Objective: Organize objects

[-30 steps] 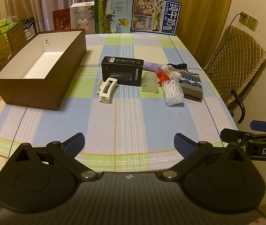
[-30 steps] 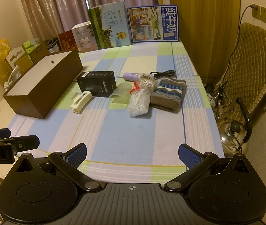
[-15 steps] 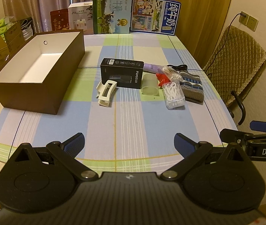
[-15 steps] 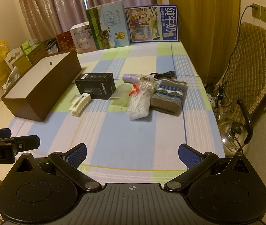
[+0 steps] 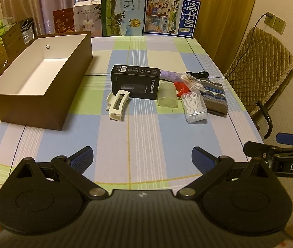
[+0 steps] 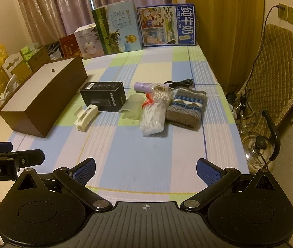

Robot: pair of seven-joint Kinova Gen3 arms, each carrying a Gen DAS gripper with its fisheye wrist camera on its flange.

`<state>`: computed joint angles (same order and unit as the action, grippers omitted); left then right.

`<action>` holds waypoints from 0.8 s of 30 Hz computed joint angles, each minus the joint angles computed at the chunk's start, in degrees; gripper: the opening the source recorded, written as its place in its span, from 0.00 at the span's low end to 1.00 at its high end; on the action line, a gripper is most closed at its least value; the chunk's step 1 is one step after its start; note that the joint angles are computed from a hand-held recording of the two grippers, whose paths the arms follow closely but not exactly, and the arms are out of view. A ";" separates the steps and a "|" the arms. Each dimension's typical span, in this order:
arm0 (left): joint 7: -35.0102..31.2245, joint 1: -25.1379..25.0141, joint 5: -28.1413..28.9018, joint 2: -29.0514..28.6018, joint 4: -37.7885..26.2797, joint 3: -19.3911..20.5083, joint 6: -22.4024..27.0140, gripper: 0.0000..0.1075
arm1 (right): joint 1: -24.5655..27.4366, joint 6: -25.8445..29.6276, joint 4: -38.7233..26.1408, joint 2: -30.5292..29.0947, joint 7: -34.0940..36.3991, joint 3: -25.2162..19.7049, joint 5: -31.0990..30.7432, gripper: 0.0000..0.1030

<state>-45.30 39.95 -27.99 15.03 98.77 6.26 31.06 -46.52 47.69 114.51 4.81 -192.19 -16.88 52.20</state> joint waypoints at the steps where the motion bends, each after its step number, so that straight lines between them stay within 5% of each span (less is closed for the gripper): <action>1: -0.64 -0.45 0.39 0.16 -0.19 0.20 -0.06 0.93 | 0.04 0.05 -0.17 0.16 0.01 0.05 0.00 0.98; 24: -19.53 -7.34 12.42 6.11 -7.95 1.35 1.48 0.93 | 0.96 -0.81 -6.17 5.52 4.69 4.65 -3.85 0.98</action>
